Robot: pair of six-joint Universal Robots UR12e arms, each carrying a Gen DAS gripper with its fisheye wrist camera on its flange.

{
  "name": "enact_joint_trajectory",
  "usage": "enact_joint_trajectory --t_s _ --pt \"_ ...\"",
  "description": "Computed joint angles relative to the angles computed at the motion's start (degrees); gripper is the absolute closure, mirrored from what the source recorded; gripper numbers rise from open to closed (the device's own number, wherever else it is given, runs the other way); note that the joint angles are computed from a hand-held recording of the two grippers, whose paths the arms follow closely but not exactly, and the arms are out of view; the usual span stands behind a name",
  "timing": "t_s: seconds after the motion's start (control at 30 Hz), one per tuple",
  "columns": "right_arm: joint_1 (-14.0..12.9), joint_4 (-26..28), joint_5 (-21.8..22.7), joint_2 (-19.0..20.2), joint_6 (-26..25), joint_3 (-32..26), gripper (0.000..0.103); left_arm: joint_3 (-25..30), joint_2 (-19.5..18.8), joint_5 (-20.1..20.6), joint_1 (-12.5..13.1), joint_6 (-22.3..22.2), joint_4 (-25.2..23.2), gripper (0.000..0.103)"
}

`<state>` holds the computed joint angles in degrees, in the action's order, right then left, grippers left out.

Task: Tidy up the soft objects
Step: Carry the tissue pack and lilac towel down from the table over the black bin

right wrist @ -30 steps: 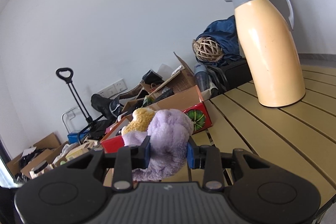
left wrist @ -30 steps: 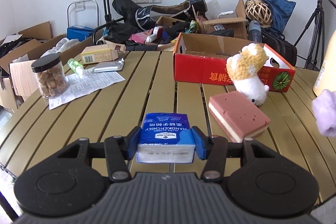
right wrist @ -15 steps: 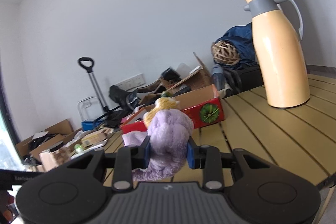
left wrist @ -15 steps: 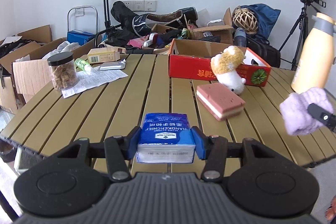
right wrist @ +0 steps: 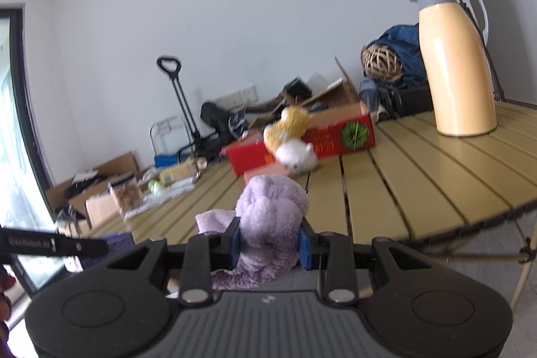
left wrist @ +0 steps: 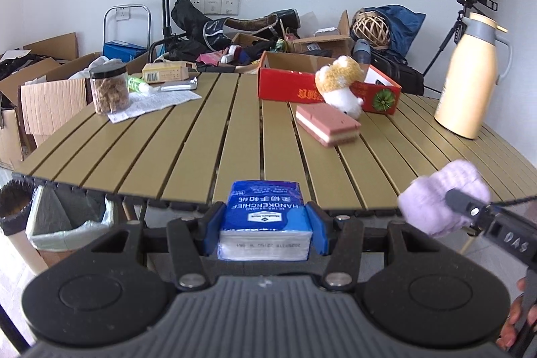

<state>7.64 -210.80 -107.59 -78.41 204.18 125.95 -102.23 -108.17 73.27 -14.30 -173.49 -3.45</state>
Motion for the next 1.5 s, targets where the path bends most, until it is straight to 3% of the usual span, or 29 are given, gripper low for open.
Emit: enact_joint_trajectory --t_s 0.23,0.57,1.1,1.5 --pt "2.6 5.4 -0.2 -1.1 0.6 1.7 0.071 -4.4 2.1 -1.3 1.2 1.9 0.0 0.05" --pt "5.1 16.7 0.2 -1.9 2.9 1.9 0.071 -8.0 2.5 -0.6 2.1 4.9 -3.9 0.05" --pt "5.9 36.7 4.8 -2.0 6.0 -0.1 0.071 -5.9 -1.2 6.4 1.4 8.8 -17.0 0.05" --pt "5.9 44.4 6.6 -0.6 4.1 -2.0 0.071 -4.2 -3.4 7.6 1.3 9.8 -23.8 0.05"
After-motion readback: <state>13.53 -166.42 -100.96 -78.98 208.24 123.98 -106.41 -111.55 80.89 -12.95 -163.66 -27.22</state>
